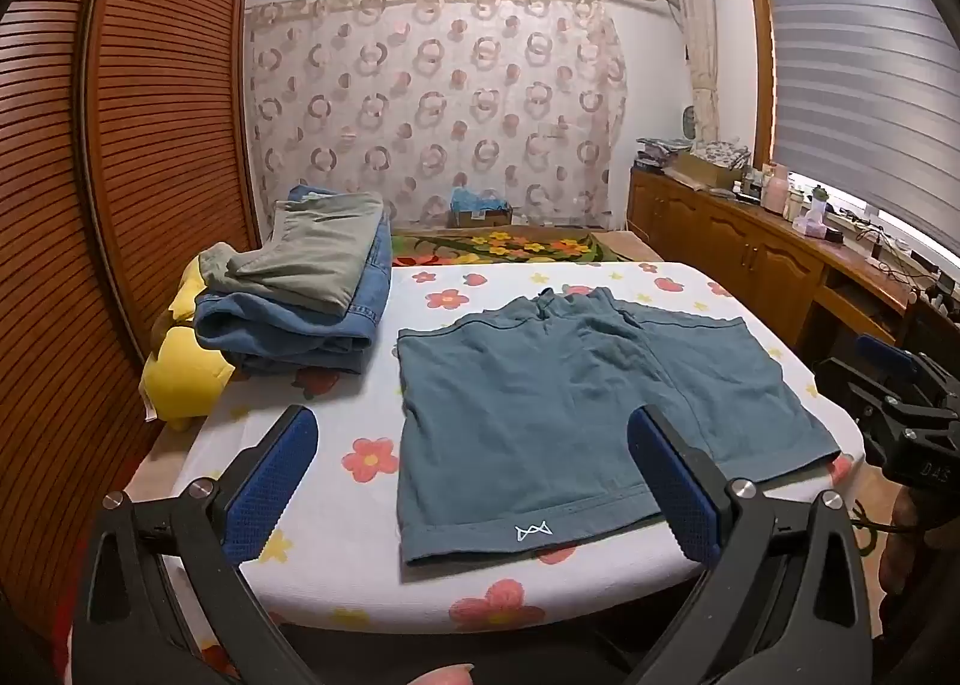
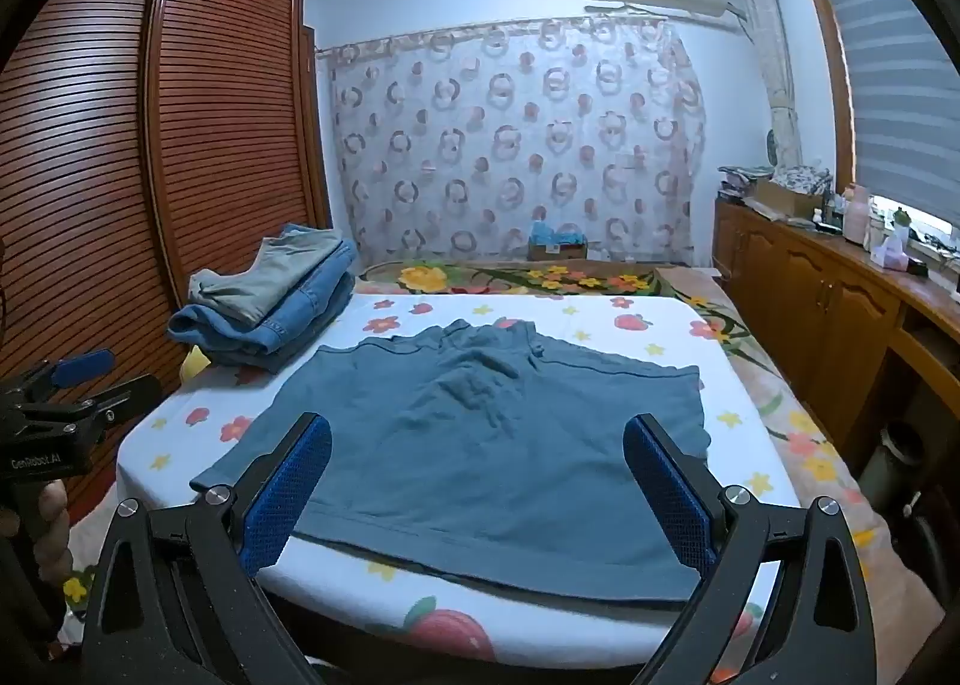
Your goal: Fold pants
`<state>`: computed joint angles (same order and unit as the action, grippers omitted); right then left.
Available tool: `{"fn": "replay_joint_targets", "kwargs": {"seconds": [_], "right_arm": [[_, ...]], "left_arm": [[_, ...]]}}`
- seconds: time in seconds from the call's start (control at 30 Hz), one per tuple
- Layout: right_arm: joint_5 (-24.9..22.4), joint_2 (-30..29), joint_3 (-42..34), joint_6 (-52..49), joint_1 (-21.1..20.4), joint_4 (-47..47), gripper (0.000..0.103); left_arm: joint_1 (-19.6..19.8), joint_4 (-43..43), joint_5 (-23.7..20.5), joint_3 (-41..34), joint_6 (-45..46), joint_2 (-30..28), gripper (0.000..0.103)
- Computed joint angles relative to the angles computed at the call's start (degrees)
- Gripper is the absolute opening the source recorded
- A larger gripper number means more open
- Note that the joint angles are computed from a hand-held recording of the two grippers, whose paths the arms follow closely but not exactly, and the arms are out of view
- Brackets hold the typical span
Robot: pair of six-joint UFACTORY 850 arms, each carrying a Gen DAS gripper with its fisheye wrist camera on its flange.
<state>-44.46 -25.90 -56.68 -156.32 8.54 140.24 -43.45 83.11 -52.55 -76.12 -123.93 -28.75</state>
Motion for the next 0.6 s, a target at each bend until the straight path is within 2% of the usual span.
{"fn": "replay_joint_targets", "kwargs": {"seconds": [0.5,0.6], "right_arm": [[0.8,0.3,0.0,0.3,0.9,0.7,0.098],[-0.7,0.8,0.9,1.1,-0.4,-0.5,0.098]], "left_arm": [[0.1,0.7,-0.2,-0.2,-0.8,-0.3,0.103],[-0.1,1.1,-0.2,0.2,-1.4,0.0,0.103]]}}
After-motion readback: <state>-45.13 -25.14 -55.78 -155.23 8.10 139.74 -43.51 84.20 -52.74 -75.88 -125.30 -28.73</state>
